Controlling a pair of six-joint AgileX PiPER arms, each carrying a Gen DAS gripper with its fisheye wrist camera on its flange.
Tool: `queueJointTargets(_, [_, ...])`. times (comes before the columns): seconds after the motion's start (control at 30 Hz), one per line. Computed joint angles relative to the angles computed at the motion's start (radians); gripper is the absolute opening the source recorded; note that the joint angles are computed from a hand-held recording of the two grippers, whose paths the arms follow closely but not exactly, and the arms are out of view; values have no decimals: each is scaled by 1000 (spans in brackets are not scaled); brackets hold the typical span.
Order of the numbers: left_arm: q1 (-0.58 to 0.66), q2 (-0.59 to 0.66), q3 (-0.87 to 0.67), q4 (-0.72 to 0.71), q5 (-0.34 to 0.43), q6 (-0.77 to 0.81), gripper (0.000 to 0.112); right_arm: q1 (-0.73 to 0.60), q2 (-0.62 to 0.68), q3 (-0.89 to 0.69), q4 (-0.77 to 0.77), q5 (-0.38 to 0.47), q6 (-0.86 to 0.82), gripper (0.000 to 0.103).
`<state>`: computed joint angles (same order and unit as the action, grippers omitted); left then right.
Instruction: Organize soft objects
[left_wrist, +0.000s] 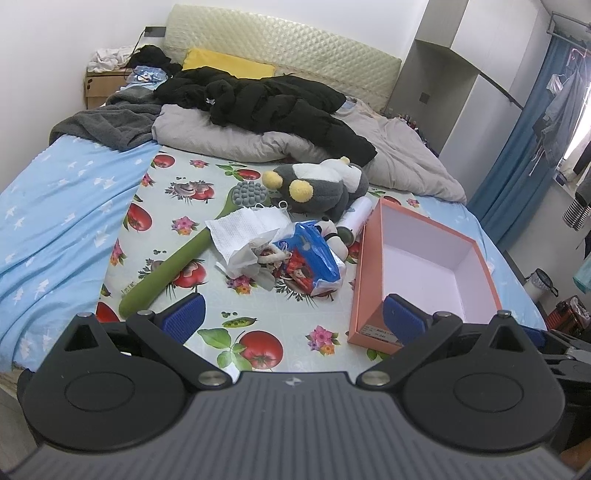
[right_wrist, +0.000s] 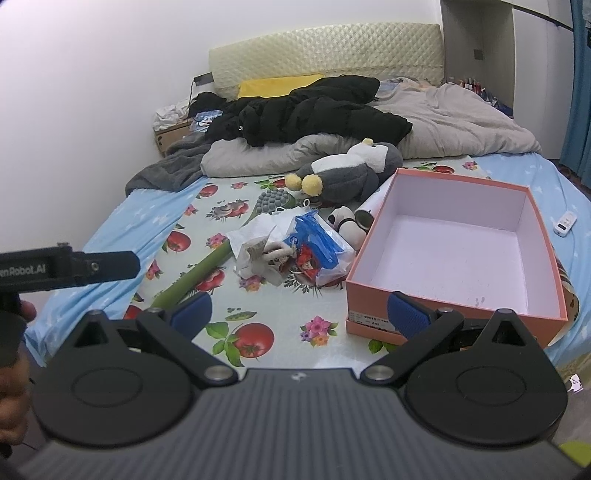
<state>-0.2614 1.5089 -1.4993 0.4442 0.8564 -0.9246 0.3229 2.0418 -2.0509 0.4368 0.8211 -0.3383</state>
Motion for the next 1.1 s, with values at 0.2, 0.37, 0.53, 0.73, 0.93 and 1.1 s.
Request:
queueJointTargets(0.2, [-1, 2, -3, 0, 1, 1, 103, 2, -2, 4, 3, 0, -2, 103])
queueJointTargets(0.37, [-1, 2, -1, -1, 1, 1, 103, 3, -1, 2, 1, 1, 0, 103])
queueJointTargets(0.53, [-2, 1, 2, 1, -2, -1, 103, 4, -4, 10, 4, -2, -4, 103])
queueJointTargets(0.73, [-2, 2, 3, 0, -1, -1, 103, 1, -3, 8, 7, 3, -3, 103])
queueJointTargets(0.93, [1, 3, 18, -1, -8, -4, 103, -1, 5, 0, -4, 15, 1, 103])
queueJointTargets(1.1, [15, 7, 35, -8, -21, -4, 103, -4, 22, -26, -23, 26, 29, 103])
